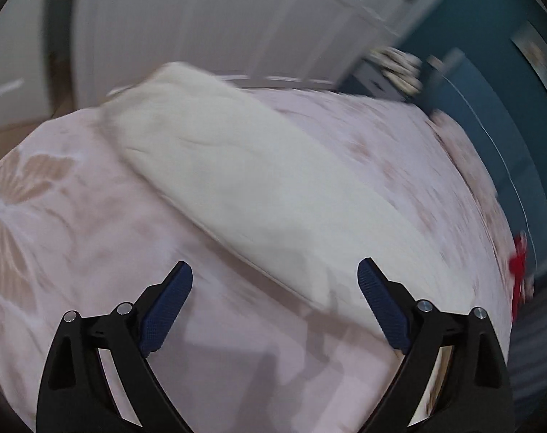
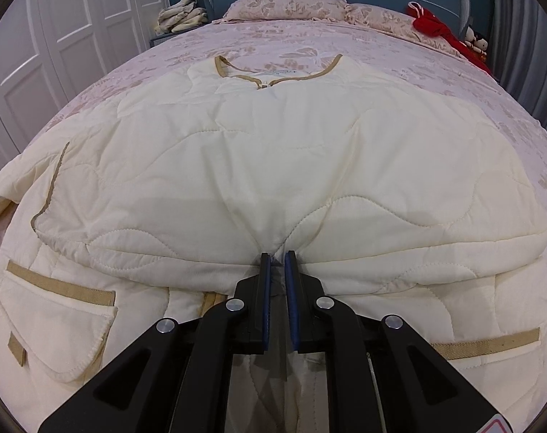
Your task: Fold large clothes
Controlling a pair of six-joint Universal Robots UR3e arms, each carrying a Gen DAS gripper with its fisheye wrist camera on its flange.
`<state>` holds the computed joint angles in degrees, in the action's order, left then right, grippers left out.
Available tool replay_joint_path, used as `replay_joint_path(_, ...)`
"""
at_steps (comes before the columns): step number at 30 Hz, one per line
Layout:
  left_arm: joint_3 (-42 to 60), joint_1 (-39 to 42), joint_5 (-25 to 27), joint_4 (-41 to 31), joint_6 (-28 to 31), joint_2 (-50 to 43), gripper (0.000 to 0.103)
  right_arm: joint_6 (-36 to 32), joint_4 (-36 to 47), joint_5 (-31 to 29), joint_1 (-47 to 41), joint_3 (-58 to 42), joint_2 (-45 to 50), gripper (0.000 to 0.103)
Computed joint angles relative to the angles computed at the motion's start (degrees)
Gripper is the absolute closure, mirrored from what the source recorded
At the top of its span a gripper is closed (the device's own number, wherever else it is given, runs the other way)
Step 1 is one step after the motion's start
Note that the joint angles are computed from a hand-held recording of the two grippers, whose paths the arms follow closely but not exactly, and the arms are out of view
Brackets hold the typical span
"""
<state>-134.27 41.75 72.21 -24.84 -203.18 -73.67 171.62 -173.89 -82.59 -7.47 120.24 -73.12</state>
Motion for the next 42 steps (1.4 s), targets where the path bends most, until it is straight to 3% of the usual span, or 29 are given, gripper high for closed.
replay_joint_path(3, -4.14, 15.08, -12.17, 0.21, 0.3, -0.26, 0.014, 0.0, -0.77, -2.0, 1.18, 0.01, 0.21, 0.092)
replay_joint_path(5, -4.58, 19.1, -16.9, 0.79, 0.26, -2.01, 0.017, 0.02, -1.2, -3.13, 1.85, -0.09, 0.42, 0.092)
replay_joint_path(6, -4.17, 19.65, -17.57, 0.87, -0.15, -2.71, 0.026, 0.03, -1.54, -3.44, 2.02, -0.01, 0.51, 0.092)
replay_joint_path(7, -3.22, 19.82, -19.0, 1.23, -0.15, -4.14, 0.047, 0.06, -1.61, -3.66, 2.16, -0.05, 0.54, 0.092)
replay_joint_path(8, -1.65, 19.42, -20.85, 1.13, 0.09, -6.15, 0.058, -0.02, -1.76, -3.54, 2.06, 0.04, 0.55, 0.092)
replay_joint_path(9, 1.2, 17.92, -22.72, -0.5, 0.45, -8.11, 0.083, 0.01, -1.88, -3.27, 1.87, 0.25, 0.41, 0.092)
replay_joint_path(10, 3.02, 16.28, -22.41, -1.38, 0.16, -8.25, 0.095, 0.0, -1.87, -2.57, 1.43, 0.42, 0.26, 0.092)
replay_joint_path(12, 10.07, 9.56, -18.83, -3.02, -1.21, -7.5, 0.097, 0.13, -1.86, -1.49, 0.78, 0.91, -0.13, 0.092)
replay_joint_path(16, 27.1, -7.9, -10.47, -5.42, -2.29, -8.57, 0.097, 0.17, -1.33, 0.93, -0.69, 1.58, -1.07, 0.092)
replay_joint_path(19, 44.23, -24.95, -4.26, -6.42, -2.01, -15.81, 0.097, 0.8, 3.62, 4.11, -2.91, 2.0, -5.34, 0.091)
replay_joint_path(24, 69.65, -51.3, 1.7, -11.02, -1.63, -34.33, 0.094, -3.05, 14.46, 13.2, -12.97, 12.54, -25.36, 0.064)
replay_joint_path(26, 73.65, -57.79, 3.76, -11.16, -3.16, -40.12, 0.079, -8.23, 22.16, 16.37, -19.46, 16.98, -35.99, 0.062)
replay_joint_path(27, 74.51, -60.35, 4.4, -10.16, -4.55, -42.88, 0.052, -11.7, 28.2, 18.48, -23.67, 18.35, -41.56, 0.06)
replay_joint_path(28, 72.98, -63.38, 5.71, -7.49, -7.19, -45.2, 0.035, -15.68, 35.17, 20.82, -28.54, 19.4, -47.31, 0.059)
replay_joint_path(32, 61.95, -68.94, 11.6, -0.67, -13.07, -45.64, 0.033, -34.75, 67.63, 27.33, -50.24, 18.47, -66.7, 0.05)
replay_joint_path(34, 55.19, -67.47, 9.73, 3.06, -16.8, -44.19, 0.033, -40.76, 74.73, 28.41, -56.05, 17.26, -69.24, 0.047)
replay_joint_path(36, 44.15, -64.56, 7.76, 8.89, -20.53, -39.46, 0.033, -42.68, 76.93, 29.14, -58.85, 16.07, -68.4, 0.047)
replay_joint_path(38, 36.1, -59.45, 5.21, 13.45, -24.57, -36.13, 0.033, -40.0, 73.35, 30.4, -58.09, 15.07, -63.78, 0.046)
replay_joint_path(42, 23.99, -46.2, -0.45, 17.57, -26.31, -30.21, 0.033, -26.36, 54.32, 30.29, -49.84, 12.84, -49.48, 0.046)
